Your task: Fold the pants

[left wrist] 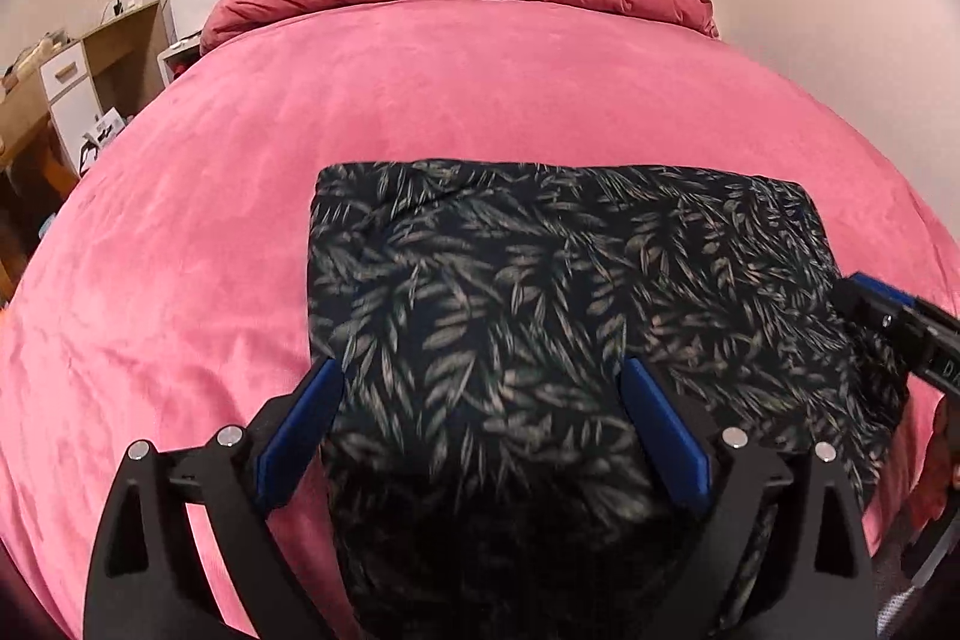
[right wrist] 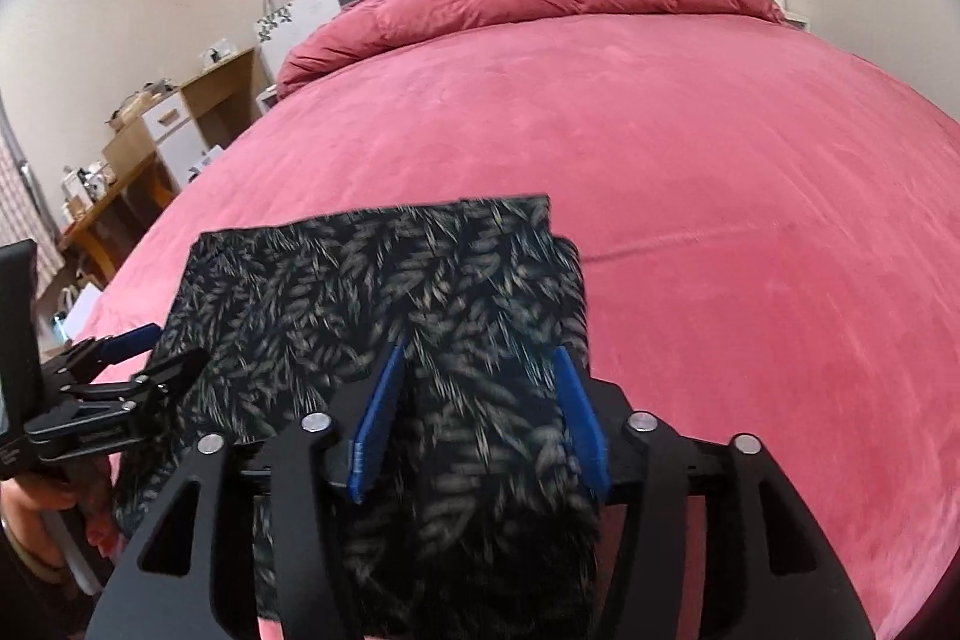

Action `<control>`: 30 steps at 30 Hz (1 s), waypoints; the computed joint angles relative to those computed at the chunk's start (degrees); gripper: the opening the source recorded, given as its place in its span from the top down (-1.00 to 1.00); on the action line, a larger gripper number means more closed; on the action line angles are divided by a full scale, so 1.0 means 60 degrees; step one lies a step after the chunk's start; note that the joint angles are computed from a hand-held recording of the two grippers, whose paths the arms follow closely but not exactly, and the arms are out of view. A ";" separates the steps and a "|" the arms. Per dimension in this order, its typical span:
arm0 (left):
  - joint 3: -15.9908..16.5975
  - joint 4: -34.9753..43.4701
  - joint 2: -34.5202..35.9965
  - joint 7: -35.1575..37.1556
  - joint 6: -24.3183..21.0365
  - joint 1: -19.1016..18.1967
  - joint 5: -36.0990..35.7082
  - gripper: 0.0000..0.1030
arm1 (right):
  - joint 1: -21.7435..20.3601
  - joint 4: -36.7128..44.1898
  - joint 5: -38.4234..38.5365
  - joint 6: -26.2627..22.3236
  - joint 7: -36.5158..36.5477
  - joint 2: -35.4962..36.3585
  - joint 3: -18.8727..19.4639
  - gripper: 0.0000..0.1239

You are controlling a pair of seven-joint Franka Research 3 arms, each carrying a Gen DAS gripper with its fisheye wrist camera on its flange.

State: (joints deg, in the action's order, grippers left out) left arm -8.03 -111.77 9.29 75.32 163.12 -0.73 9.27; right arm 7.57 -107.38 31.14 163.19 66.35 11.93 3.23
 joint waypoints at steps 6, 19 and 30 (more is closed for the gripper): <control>-0.0212 -0.0750 -0.0550 0.0822 0.0163 0.0211 -0.0994 -0.90 | -0.0219 -0.0364 0.0985 -0.0554 0.0200 -0.0326 0.0019 0.05; 0.0070 -0.2455 -0.1731 0.6311 0.0027 -0.0205 -0.8730 -0.96 | -0.0394 -0.1056 0.1890 -0.2293 0.1065 -0.1129 -0.0419 0.03; 0.0226 -0.2637 -0.1761 0.7363 0.0248 -0.0580 -0.9341 -0.63 | -0.0357 -0.0785 0.0914 -0.2731 0.1497 -0.0977 -0.0557 0.23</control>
